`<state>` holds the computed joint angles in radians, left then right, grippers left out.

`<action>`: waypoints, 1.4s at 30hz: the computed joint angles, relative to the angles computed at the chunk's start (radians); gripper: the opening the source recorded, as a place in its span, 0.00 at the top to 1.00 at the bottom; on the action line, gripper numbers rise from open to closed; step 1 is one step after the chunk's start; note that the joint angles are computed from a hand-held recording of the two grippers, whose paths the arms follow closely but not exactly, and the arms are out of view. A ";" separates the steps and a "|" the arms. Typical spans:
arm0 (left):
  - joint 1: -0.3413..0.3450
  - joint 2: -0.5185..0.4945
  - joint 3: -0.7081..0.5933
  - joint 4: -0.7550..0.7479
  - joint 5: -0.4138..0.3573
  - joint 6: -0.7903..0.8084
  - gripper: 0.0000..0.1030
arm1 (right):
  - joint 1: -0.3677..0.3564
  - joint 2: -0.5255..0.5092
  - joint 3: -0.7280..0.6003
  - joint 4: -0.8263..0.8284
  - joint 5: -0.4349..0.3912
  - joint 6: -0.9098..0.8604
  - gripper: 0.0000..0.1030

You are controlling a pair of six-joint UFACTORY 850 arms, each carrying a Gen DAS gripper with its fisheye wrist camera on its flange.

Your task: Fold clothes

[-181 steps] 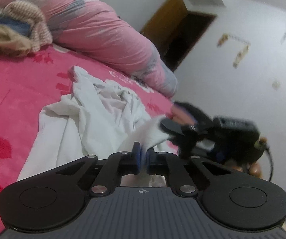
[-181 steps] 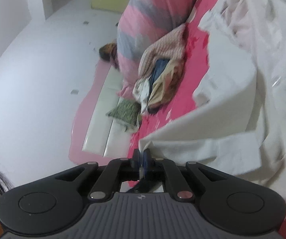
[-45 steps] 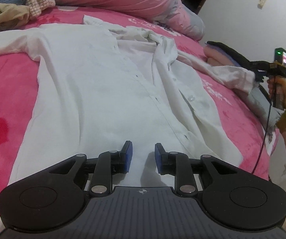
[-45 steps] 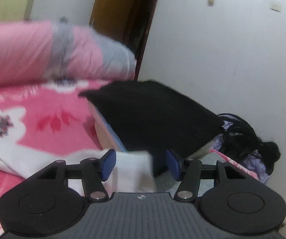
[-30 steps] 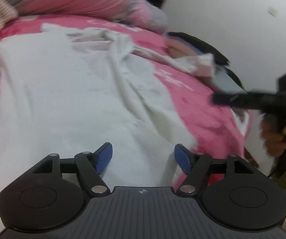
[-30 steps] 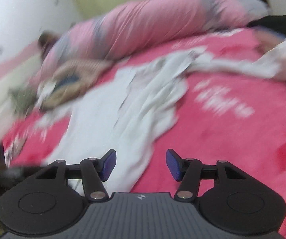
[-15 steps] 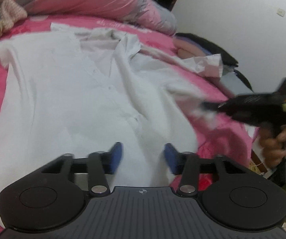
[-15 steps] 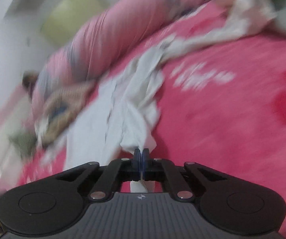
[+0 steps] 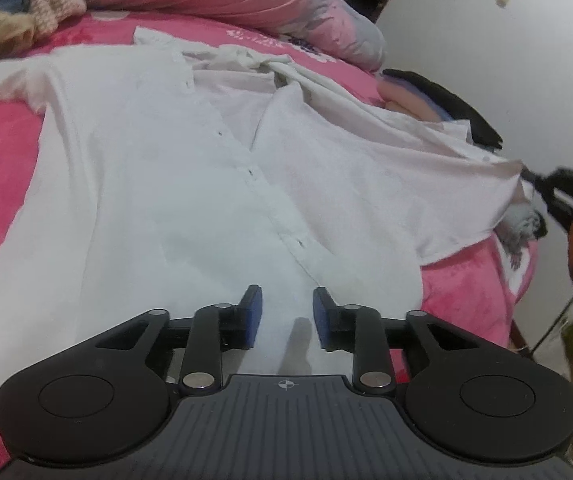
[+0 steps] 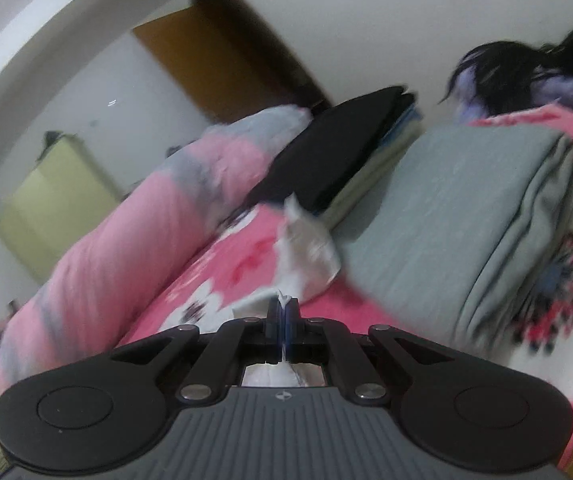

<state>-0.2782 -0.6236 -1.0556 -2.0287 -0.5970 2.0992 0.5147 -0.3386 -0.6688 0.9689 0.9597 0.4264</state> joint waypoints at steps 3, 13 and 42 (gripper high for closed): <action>-0.006 0.002 -0.001 0.008 -0.002 0.001 0.65 | -0.031 -0.011 -0.029 0.069 -0.008 -0.099 1.00; -0.014 -0.020 -0.027 0.025 0.029 0.029 0.59 | -0.095 -0.040 -0.055 0.339 -0.113 -0.280 0.96; 0.172 0.112 0.191 -0.299 -0.070 0.137 0.54 | 0.043 -0.400 -0.483 -1.568 -0.402 1.062 0.72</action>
